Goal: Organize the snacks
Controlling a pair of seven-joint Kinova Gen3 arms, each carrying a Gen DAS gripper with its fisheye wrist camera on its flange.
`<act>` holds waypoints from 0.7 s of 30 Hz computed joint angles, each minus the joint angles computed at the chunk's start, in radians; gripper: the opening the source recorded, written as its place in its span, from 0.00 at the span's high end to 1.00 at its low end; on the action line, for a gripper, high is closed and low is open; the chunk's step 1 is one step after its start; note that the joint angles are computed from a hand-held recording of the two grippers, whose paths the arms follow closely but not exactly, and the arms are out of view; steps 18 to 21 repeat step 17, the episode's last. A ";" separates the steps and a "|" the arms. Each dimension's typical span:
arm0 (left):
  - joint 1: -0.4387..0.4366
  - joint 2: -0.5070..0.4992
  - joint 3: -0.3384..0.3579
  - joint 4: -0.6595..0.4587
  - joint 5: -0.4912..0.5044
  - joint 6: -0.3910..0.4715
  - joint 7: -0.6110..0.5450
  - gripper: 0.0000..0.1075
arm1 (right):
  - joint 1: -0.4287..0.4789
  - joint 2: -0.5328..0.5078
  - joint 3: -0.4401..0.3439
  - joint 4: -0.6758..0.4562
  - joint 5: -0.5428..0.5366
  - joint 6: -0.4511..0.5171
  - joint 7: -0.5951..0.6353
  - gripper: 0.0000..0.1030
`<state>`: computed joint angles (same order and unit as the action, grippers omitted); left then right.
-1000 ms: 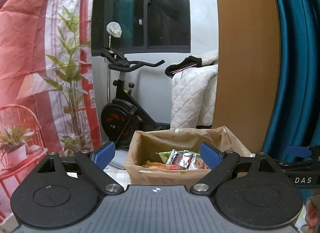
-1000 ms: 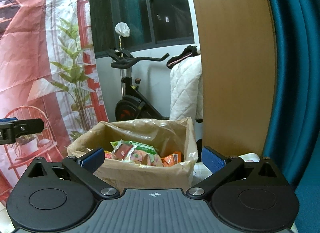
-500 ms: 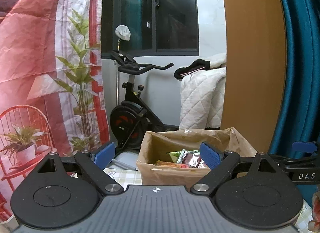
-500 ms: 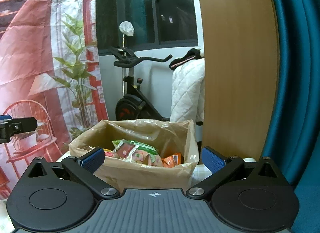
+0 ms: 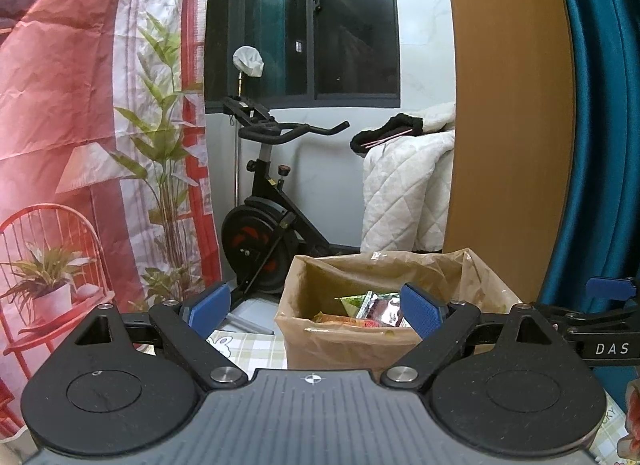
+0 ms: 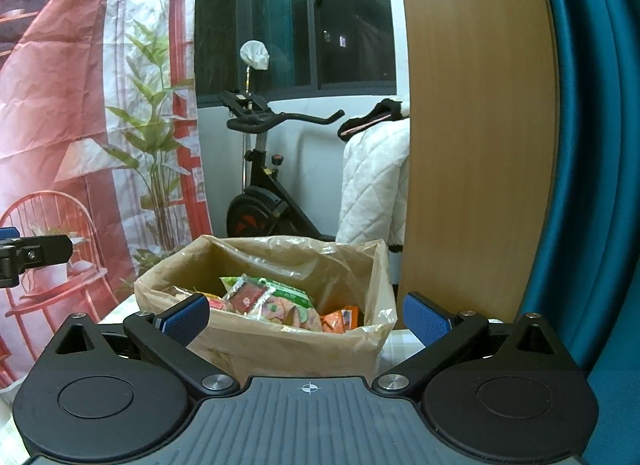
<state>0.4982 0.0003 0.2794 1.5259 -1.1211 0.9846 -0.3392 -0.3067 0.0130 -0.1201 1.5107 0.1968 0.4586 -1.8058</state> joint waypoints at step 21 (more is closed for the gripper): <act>-0.007 -0.008 0.002 0.012 0.005 -0.003 0.015 0.13 | -0.001 0.017 0.005 -0.007 -0.015 -0.004 0.041 0.01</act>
